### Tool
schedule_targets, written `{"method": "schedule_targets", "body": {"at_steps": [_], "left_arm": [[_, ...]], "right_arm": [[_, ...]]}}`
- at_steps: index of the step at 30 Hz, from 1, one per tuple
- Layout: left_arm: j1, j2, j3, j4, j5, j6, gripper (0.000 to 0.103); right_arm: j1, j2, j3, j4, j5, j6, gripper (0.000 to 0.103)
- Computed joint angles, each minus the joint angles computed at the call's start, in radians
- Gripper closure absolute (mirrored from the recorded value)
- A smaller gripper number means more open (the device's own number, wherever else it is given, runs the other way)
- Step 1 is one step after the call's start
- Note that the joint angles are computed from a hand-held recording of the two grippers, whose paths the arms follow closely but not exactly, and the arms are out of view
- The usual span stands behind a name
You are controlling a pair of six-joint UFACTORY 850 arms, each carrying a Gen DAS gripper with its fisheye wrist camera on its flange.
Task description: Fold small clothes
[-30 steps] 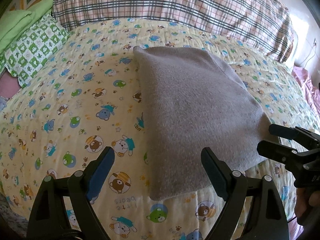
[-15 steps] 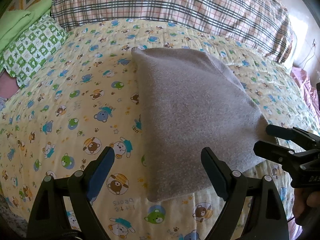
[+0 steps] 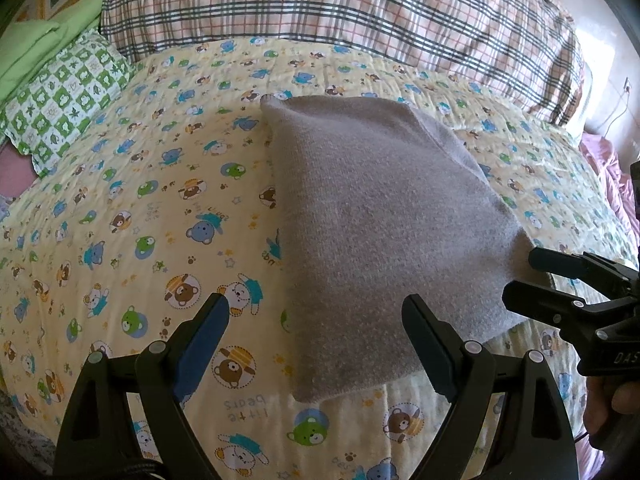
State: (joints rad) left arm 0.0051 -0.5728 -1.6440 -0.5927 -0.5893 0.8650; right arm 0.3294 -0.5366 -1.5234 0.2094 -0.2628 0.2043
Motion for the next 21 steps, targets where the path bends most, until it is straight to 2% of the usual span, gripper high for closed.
{"method": "schedule_targets", "body": {"at_steps": [21], "left_arm": [[0.000,0.005,0.005,-0.011,0.000,0.011,0.014]], "right_arm": [[-0.001,0.000,-0.002,0.012,0.000,-0.015,0.016]]}}
